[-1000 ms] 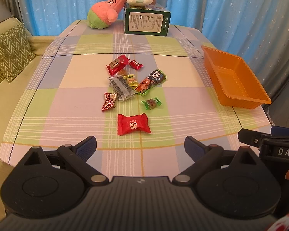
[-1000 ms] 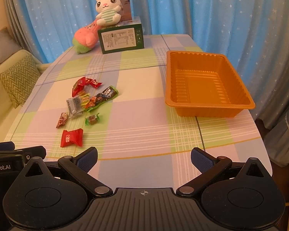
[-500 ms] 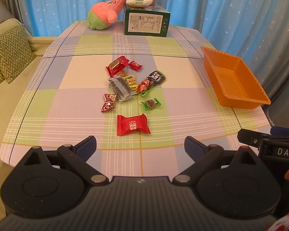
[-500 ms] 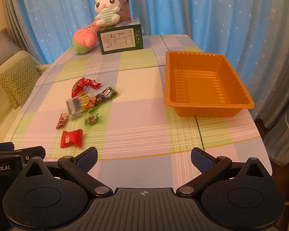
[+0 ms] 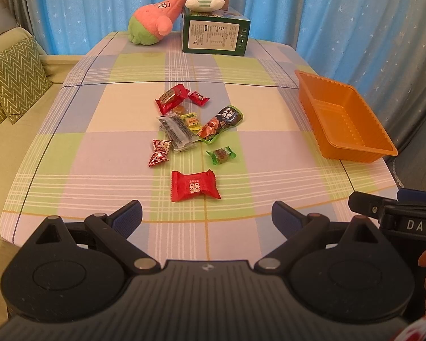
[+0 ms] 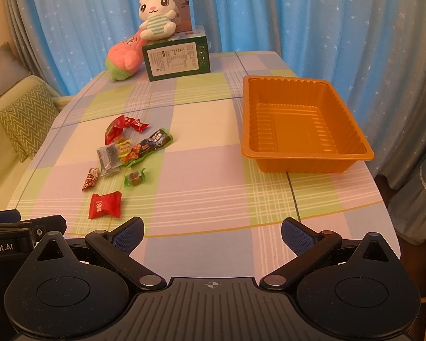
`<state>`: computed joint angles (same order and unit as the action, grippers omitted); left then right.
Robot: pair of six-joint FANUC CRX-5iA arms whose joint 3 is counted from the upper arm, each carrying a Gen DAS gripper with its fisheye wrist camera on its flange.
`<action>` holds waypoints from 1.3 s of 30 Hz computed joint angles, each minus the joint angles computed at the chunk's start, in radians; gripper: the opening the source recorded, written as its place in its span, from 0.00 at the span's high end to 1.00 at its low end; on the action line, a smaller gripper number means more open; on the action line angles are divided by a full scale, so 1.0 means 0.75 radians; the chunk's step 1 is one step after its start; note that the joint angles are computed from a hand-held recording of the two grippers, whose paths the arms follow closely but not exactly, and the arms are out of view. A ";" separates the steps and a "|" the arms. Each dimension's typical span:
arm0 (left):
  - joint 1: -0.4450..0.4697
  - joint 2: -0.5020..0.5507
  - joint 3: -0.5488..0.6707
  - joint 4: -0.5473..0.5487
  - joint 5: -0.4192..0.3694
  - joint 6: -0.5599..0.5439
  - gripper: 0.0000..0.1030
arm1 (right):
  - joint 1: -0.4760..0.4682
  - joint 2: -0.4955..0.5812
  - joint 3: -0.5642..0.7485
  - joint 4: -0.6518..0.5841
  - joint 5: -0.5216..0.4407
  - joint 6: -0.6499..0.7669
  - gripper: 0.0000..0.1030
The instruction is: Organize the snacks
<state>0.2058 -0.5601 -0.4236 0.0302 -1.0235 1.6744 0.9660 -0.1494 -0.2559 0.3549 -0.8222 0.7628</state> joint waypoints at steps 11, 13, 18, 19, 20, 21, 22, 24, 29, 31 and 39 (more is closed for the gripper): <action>-0.007 0.000 0.006 -0.006 -0.001 0.009 0.06 | -0.001 -0.001 -0.002 0.003 0.001 -0.004 0.00; -0.010 0.001 0.008 -0.010 -0.001 0.012 0.06 | -0.002 -0.001 -0.001 0.002 0.001 -0.002 0.00; -0.011 -0.003 0.008 -0.009 -0.001 0.012 0.06 | -0.002 -0.001 -0.001 0.002 0.001 -0.003 0.00; -0.011 -0.002 0.010 -0.010 -0.001 0.013 0.06 | -0.002 0.000 0.000 0.001 0.001 -0.003 0.00; -0.011 -0.002 0.010 -0.009 -0.001 0.013 0.06 | -0.002 -0.001 -0.001 0.002 0.001 -0.003 0.00; -0.013 -0.001 0.011 -0.010 -0.002 0.014 0.06 | -0.003 -0.002 -0.002 0.003 0.001 -0.003 0.00; -0.014 -0.001 0.012 -0.015 -0.003 0.017 0.06 | -0.003 -0.002 -0.002 0.002 0.002 -0.002 0.00; -0.010 -0.003 0.009 -0.008 -0.001 0.012 0.06 | -0.004 -0.001 0.000 -0.001 0.000 0.000 0.00; -0.010 -0.002 0.010 -0.008 -0.003 0.013 0.06 | -0.004 0.000 -0.001 0.000 0.003 -0.001 0.00; -0.010 -0.002 0.010 -0.010 -0.002 0.012 0.06 | -0.005 0.001 -0.001 -0.001 0.004 0.000 0.00; 0.074 -0.005 -0.032 0.016 0.003 -0.037 0.09 | -0.012 0.008 -0.013 -0.023 0.031 0.041 0.01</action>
